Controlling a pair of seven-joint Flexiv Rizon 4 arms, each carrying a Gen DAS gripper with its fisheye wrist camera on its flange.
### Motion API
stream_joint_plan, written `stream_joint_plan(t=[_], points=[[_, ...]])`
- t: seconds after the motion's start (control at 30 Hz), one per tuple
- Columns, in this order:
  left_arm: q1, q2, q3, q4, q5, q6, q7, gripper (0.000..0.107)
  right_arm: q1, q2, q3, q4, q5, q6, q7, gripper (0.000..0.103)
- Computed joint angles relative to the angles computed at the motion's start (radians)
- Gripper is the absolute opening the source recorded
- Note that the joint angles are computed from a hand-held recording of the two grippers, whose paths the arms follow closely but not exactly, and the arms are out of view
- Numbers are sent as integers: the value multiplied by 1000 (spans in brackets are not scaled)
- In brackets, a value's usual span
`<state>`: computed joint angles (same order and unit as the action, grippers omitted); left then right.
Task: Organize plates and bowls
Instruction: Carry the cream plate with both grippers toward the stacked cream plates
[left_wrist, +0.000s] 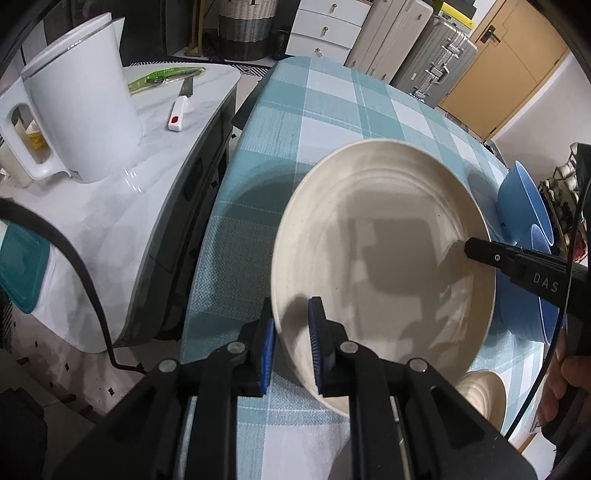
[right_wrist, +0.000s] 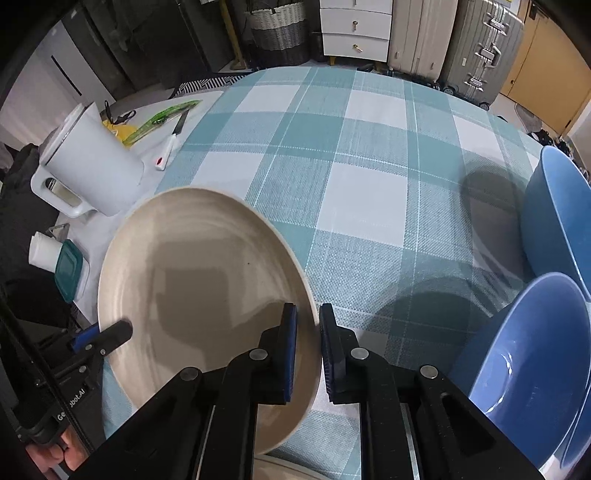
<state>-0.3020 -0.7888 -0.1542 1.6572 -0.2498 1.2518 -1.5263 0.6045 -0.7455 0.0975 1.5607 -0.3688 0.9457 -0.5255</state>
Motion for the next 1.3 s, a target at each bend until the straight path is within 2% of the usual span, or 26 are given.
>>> stream_joint_plan(t=[0.5,0.73,1.07,1.3], points=[[-7,43,1,19,6,-16,3,14,5,39,-2,33,-10,-10,11,12],[-19,72,9,53,17,-17,-9,14,9,86,2,103,-19,31,47,12],[-18,131,-19,155,3,19,-11,14,27,163,5,224,-58,77,137,12],[-40,180,-8,225,20,55,-28,14,40,203,10,303,-98,115,199,12]])
